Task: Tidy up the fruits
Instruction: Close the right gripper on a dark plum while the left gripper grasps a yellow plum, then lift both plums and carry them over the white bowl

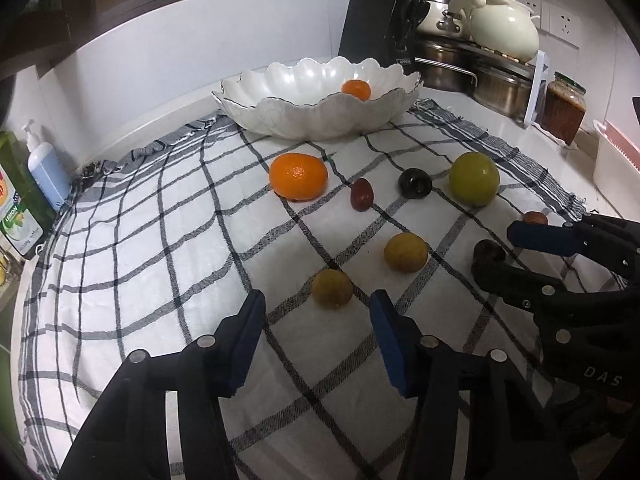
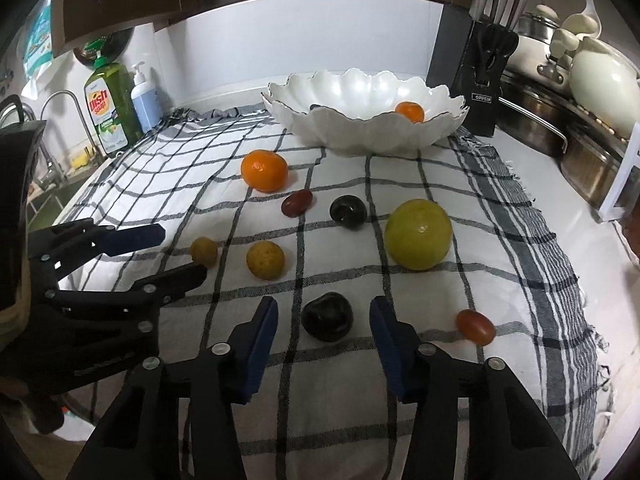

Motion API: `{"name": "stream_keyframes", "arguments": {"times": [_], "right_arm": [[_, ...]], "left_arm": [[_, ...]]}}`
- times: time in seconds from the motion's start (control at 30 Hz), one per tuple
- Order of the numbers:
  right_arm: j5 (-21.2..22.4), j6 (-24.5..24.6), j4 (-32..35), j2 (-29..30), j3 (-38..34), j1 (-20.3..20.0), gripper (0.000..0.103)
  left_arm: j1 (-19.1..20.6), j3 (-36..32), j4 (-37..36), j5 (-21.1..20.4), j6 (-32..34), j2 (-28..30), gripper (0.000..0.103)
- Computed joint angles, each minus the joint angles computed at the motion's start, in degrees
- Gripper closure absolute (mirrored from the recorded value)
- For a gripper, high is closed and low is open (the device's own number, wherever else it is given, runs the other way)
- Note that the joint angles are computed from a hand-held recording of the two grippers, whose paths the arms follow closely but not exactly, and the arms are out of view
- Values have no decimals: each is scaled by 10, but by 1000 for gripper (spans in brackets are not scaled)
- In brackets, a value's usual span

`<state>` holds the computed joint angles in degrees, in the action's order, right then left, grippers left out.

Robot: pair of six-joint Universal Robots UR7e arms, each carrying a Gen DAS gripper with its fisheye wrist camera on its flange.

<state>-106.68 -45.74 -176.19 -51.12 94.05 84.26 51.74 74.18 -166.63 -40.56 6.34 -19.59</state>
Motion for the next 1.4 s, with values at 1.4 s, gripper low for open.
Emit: {"name": "stream_keyframes", "arguments": {"times": [1.4], "right_arm": [[40,20,-3,-19,-6,6,72]], "left_arm": [[-14,-16,-19,-40,-10,-10,79]]}}
